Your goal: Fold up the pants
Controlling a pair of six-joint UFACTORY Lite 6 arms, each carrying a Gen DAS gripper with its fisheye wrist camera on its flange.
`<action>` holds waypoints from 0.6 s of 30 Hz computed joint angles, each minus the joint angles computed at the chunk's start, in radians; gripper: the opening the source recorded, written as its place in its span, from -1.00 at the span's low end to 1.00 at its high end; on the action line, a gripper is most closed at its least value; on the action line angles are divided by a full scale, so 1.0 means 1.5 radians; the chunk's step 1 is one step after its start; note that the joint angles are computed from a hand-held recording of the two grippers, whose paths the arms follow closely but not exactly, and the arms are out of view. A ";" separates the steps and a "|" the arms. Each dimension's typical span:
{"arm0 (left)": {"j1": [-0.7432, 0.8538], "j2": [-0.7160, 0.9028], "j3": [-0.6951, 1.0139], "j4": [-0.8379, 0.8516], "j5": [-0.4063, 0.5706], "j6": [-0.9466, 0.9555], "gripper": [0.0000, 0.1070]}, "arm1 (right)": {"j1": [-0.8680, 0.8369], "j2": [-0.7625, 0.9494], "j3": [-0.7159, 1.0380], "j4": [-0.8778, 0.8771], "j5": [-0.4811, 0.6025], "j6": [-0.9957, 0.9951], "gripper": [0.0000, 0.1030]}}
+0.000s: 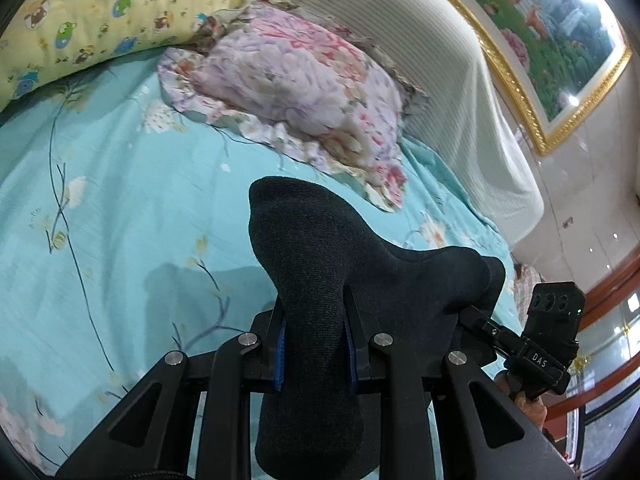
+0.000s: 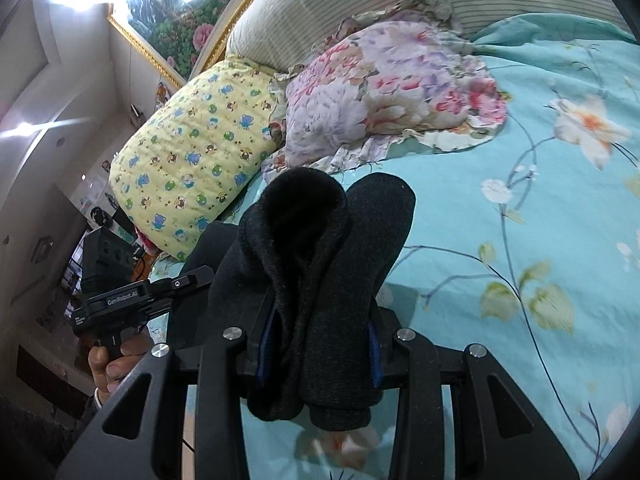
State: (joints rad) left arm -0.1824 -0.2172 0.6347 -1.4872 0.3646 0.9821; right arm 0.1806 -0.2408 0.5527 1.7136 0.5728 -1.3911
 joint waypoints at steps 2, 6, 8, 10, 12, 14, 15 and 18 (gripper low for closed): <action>0.009 0.021 0.015 -0.003 -0.004 0.009 -0.60 | 0.011 0.042 0.034 0.009 -0.007 -0.012 -0.26; 0.027 0.077 0.049 -0.029 -0.012 0.045 -0.60 | 0.020 0.136 0.113 0.013 -0.010 -0.030 -0.26; 0.034 0.103 0.064 -0.044 -0.014 0.061 -0.60 | 0.022 0.178 0.148 0.010 -0.008 -0.033 -0.26; 0.041 0.133 0.079 -0.059 -0.016 0.080 -0.60 | 0.024 0.224 0.187 0.005 -0.011 -0.035 -0.26; 0.044 0.151 0.085 -0.074 -0.021 0.097 -0.59 | 0.028 0.260 0.217 0.004 -0.015 -0.036 -0.26; 0.048 0.176 0.093 -0.087 -0.022 0.111 -0.59 | 0.032 0.292 0.240 0.005 -0.017 -0.039 -0.25; 0.050 0.188 0.096 -0.098 -0.022 0.121 -0.57 | 0.034 0.309 0.252 0.002 -0.020 -0.038 -0.24; 0.050 0.230 0.104 -0.125 -0.030 0.151 -0.48 | 0.050 0.346 0.277 -0.016 -0.061 -0.027 -0.07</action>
